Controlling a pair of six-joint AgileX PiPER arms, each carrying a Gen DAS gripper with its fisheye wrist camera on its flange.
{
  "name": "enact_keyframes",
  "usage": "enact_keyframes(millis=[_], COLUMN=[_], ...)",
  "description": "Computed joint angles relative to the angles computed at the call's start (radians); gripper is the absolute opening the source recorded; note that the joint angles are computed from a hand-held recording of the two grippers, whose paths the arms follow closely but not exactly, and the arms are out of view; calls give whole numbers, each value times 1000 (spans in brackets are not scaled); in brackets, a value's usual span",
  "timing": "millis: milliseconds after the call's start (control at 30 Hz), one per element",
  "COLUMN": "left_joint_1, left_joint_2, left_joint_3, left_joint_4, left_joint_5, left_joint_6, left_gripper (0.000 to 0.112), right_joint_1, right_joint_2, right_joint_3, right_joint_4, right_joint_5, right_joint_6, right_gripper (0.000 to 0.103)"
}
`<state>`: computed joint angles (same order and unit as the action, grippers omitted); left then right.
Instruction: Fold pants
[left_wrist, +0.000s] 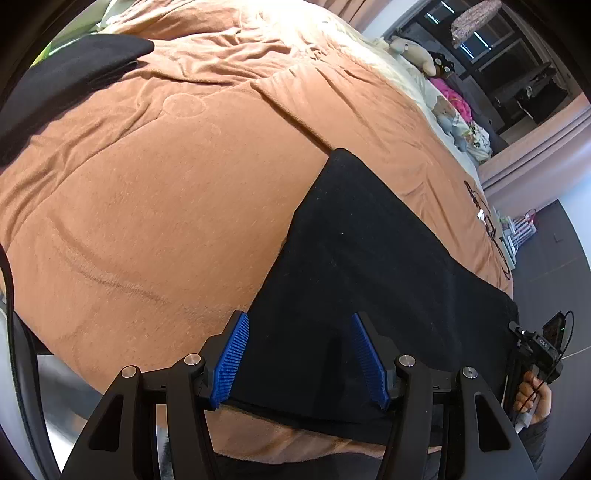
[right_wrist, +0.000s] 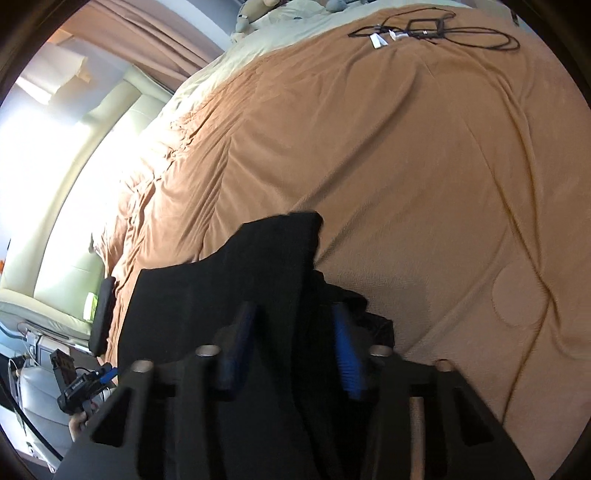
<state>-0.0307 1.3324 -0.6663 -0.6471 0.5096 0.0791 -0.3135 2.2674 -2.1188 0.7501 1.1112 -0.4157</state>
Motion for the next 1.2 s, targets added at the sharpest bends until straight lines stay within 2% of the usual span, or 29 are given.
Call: enact_keyframes(millis=[67,167,367,500,567,667,800,833,1067,1200], left_joint_1=[9,13,14,10,7,4,-7,-11,-17,-18], left_joint_2=[-3,-5,-15,-13,-10,-9,-7,-6,-3,-6], left_joint_3=[6,9,17,15,14,13,8,7,3,5], left_joint_4=[-20,-33,-72,-77,-78,-75,-48,-40,-25,-19], left_joint_5=[3,4,3,4,2,2,-2,-4,-6,-5], left_joint_6=[25,46,89,99,100,94,69,60,41,30], left_gripper=[60,60,60,60,60,60,60,60,60,60], right_joint_1=[-6,12,36,47,54,49,49,37,-18,-27], right_joint_2=[-40,-110,-204,-266,-278,-262,-284,-291,-261,-217], right_joint_3=[65,165,297,376,396,390,412,422,427,397], right_joint_4=[31,41,160,241,266,324,344,346,311,269], right_joint_5=[-17,-80,-75,-26,0,82,73,71,-42,-50], right_joint_6=[-40,-79,-200,-285,-309,-345,-374,-386,-343,-281], right_gripper=[19,17,15,15,18,19,49,54,55,55])
